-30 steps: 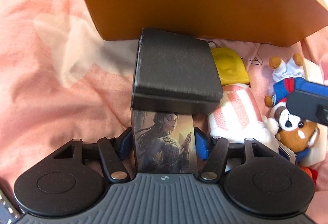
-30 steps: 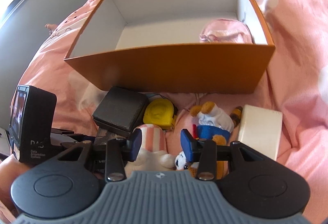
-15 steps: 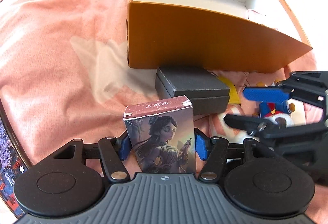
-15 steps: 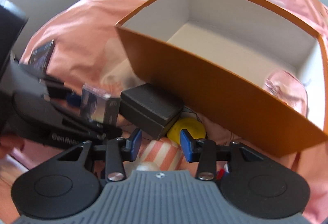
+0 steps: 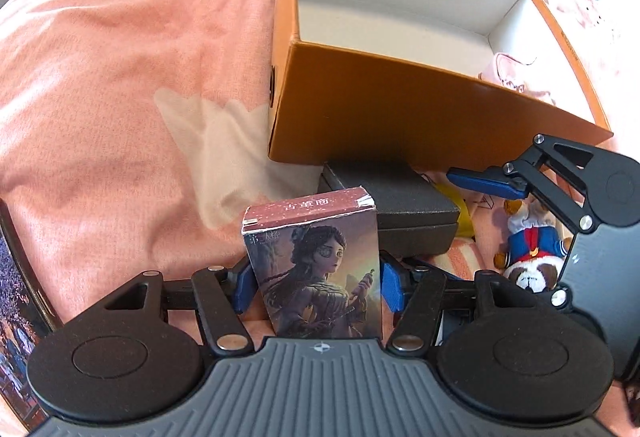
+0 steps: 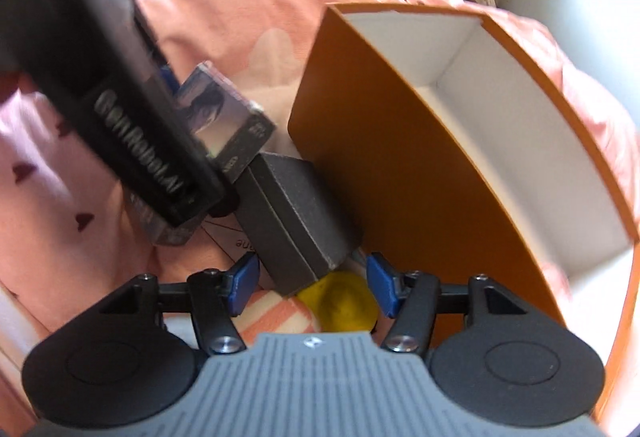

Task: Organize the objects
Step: 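Grasp the black square box with the right gripper while the left lifts the card box, then carry both boxes into the orange box and release the black box from the right gripper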

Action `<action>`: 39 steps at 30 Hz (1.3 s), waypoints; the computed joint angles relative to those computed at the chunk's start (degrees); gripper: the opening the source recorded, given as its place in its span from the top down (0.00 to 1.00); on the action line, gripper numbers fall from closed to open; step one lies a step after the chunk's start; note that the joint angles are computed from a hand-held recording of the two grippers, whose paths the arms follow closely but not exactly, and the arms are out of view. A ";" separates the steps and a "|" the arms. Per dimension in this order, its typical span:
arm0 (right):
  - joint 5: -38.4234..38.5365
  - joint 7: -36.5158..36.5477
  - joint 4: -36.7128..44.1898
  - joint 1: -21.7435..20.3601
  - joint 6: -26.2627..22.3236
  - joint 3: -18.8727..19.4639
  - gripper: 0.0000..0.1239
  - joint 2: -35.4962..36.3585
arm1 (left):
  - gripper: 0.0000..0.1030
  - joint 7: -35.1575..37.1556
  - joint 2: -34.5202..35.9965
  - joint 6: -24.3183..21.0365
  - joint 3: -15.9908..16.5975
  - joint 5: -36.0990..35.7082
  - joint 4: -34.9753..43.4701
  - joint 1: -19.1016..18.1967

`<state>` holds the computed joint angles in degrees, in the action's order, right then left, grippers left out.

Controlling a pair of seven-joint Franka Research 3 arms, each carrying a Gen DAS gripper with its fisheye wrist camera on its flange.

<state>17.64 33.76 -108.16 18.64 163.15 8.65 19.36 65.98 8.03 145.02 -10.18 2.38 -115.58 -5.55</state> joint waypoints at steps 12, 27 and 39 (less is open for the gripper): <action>11.83 -8.41 1.65 -4.08 1.54 4.59 0.65 -0.96 | 0.33 -2.76 -1.62 2.51 0.33 1.61 -1.13 -0.14; 21.26 -3.25 -5.92 -3.51 -1.77 -0.27 0.66 -14.66 | 0.33 5.33 -7.32 10.46 -0.52 -6.64 -4.27 -1.73; 24.38 4.97 3.04 -4.98 -6.22 -5.14 0.66 -14.18 | 0.33 11.61 -1.35 11.83 -0.61 -5.51 8.55 -2.36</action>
